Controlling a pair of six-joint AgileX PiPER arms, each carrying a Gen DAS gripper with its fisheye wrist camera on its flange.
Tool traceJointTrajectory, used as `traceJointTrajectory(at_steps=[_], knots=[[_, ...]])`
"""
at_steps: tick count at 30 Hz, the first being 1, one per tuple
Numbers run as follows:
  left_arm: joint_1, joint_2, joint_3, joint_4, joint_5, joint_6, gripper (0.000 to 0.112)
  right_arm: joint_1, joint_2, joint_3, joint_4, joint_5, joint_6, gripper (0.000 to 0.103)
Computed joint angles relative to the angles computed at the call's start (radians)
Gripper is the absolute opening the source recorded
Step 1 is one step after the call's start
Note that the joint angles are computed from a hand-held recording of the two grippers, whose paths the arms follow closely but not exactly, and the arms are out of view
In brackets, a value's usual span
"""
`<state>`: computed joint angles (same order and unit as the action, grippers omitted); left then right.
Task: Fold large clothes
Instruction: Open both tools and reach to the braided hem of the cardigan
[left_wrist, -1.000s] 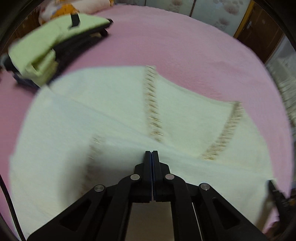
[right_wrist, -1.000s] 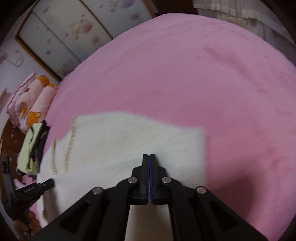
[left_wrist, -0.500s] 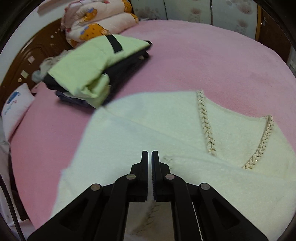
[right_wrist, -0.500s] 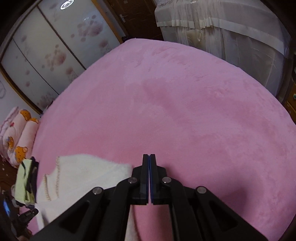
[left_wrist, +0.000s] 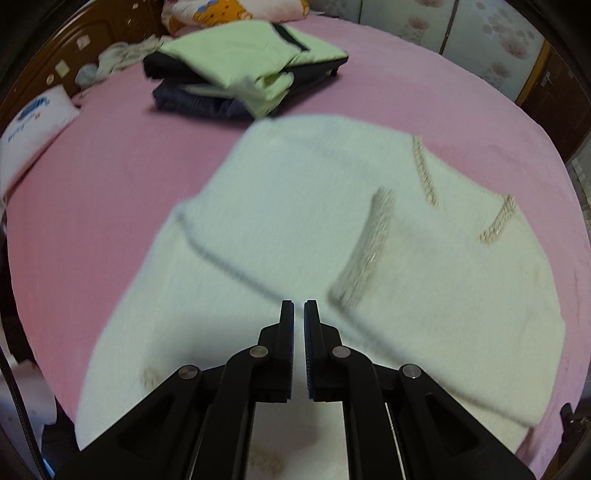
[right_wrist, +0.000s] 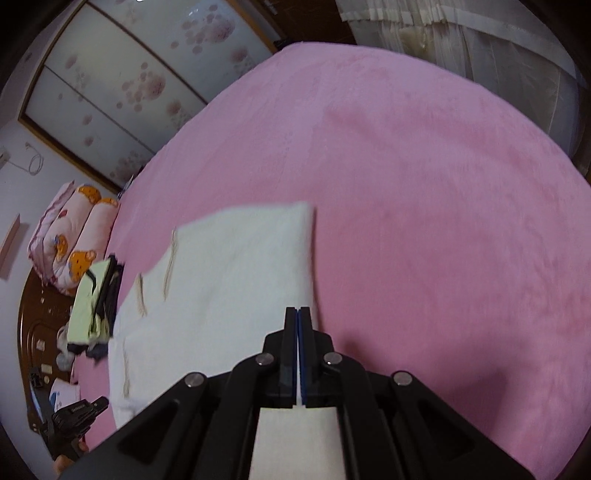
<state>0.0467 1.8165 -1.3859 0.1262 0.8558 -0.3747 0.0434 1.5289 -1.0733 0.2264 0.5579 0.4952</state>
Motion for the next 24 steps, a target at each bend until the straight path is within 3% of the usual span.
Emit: traceJointTrajectory(at_steps=[6,8,12,13,15,16,18,20,22,24], knots=[[0.092,-0.177,0.287,-0.1,-0.072,0.171,0.003,0.162,-0.142,0.153,-0.131,0.073,0.191,0.0],[0.14,-0.226,0.35,-0.163,-0.071,0.271,0.005,0.217,-0.19,0.2,-0.166,0.096,0.275,0.0],[0.26,-0.324,0.441,-0.279,-0.008,0.516,0.02,0.4,-0.308,0.295,-0.3,0.145,0.572,0.0],[0.286,-0.344,0.452,-0.294,0.007,0.565,0.026,0.44,-0.329,0.307,-0.315,0.162,0.622,0.001],[0.365,-0.378,0.464,-0.341,0.071,0.704,0.082,0.539,-0.37,0.332,-0.382,0.199,0.756,0.001],[0.391,-0.386,0.463,-0.348,0.099,0.744,0.091,0.61,-0.387,0.334,-0.436,0.237,0.853,0.002],[0.468,-0.411,0.457,-0.374,0.167,0.862,0.092,0.738,-0.409,0.328,-0.511,0.321,1.015,0.01],[0.519,-0.425,0.45,-0.365,0.218,0.94,0.092,0.863,-0.43,0.325,-0.568,0.384,1.173,0.039],[0.567,-0.444,0.448,-0.349,0.245,1.005,0.092,0.977,-0.444,0.321,-0.622,0.447,1.319,0.054],[0.621,-0.457,0.437,-0.338,0.276,1.066,0.092,1.091,-0.451,0.312,-0.66,0.514,1.448,0.056]])
